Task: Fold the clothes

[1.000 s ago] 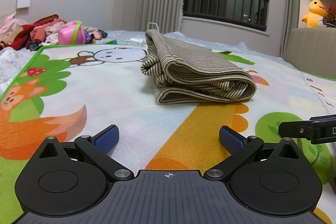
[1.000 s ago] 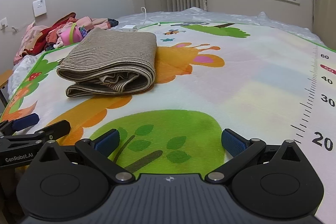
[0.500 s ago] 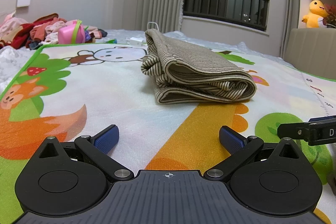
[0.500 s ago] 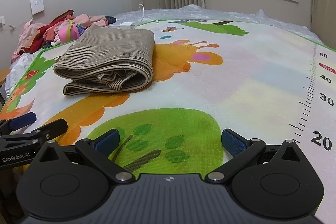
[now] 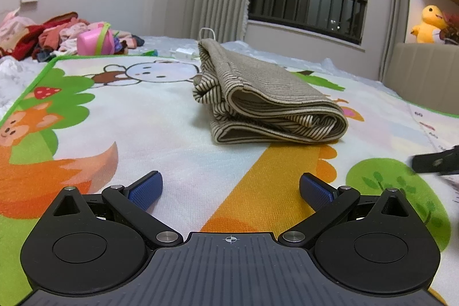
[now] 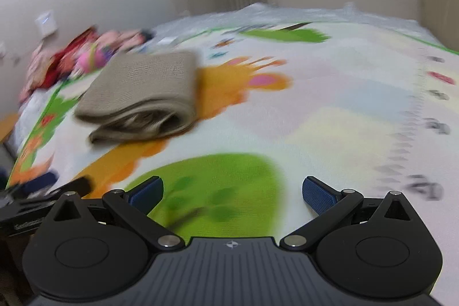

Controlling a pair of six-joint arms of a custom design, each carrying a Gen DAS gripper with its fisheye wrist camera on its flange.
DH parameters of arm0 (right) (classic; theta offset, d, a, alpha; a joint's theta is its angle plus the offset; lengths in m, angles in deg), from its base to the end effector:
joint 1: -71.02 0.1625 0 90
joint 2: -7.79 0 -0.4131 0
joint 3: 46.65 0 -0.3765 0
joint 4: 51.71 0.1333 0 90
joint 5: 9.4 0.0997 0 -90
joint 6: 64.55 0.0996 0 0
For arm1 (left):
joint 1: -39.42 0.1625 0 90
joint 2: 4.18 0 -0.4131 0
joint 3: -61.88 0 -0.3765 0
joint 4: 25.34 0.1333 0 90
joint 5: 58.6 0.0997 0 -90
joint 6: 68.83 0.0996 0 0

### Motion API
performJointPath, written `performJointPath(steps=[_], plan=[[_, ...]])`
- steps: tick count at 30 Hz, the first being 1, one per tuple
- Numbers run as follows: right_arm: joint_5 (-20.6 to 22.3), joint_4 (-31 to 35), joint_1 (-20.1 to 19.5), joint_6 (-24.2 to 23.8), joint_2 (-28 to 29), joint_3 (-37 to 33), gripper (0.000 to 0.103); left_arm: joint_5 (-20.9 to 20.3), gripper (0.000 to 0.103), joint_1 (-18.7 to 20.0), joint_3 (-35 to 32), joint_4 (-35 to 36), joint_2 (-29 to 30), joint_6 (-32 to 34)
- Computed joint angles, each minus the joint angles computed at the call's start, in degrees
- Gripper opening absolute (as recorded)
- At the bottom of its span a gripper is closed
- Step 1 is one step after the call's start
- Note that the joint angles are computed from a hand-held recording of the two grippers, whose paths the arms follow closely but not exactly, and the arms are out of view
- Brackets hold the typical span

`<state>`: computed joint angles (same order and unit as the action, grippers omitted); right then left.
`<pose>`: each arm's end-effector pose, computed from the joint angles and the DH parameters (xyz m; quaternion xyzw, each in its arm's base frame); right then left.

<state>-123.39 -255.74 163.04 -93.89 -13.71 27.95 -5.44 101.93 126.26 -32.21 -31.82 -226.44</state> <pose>0.1188 -0.7347 0.0557 0.1264 -0.8402 0.4396 0.2912 -0.1460 -0.6986 0.0028 0.2027 0.8113 -0.4870 0.2520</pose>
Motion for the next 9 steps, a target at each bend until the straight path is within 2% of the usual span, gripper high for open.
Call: performJointPath(steps=[2,4,7,9], plan=[[-9.92,-9.84,-0.17,-4.76,0.92,-1.8,0.103,0.16,0.103,-0.12,-0.31,0.5,-0.03,0.08],[-18.63,-17.54,-1.22,-10.27,1.48,-4.82,0.103,2.43,0.103,0.0,-0.75,1.2,-0.52,1.34],[-25.66,-20.02,-4.12,-10.59,-1.74,-4.54,0.103,4.22,0.103,0.06,1.03,-5.4,-2.39,7.66],[-27.61,-18.94,-5.91,-11.66,-3.0,-4.31,0.103,5.46,0.103,0.65,-0.99,-5.99,-2.86,8.73]])
